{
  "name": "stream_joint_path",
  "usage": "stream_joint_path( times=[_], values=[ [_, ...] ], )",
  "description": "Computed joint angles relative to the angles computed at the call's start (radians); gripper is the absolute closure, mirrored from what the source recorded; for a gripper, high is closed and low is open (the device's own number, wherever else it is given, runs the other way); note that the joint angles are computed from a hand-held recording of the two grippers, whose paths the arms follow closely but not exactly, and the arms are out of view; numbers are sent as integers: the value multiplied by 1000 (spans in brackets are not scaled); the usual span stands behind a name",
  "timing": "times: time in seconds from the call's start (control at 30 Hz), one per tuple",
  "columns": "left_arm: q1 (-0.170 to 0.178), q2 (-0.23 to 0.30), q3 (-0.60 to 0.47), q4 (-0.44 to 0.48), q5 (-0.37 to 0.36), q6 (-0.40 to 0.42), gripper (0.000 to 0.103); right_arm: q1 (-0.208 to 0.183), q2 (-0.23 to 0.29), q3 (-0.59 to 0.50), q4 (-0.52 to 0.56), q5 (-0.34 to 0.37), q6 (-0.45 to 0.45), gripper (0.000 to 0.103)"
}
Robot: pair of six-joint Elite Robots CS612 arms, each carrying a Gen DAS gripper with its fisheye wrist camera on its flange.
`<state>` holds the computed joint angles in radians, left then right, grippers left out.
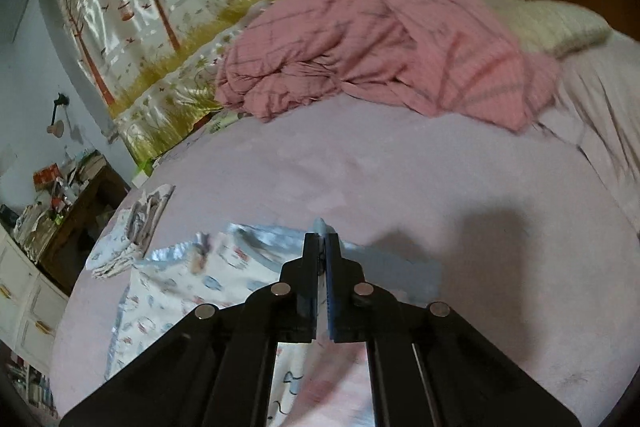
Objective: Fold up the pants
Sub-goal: 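Lift the leg and fold it over with the right gripper while the left gripper holds the cuff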
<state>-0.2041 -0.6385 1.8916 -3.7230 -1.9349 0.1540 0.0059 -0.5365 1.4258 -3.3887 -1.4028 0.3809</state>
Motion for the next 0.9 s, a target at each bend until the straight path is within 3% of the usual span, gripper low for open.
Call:
stream_joint_path(
  times=[0.2, 0.43, 0.73, 0.9],
  values=[
    [23, 2, 10, -9, 6, 50, 95, 68, -7, -117, 98, -95, -13, 100],
    [70, 12, -15, 14, -1, 78, 95, 159, 53, -334, 284, -190, -79, 100],
    [129, 33, -46, 91, -74, 93, 95, 241, 218, -667, 527, -201, -99, 100],
    [148, 31, -51, 117, -111, 67, 95, 272, 357, -924, 734, -220, -122, 100]
  ],
)
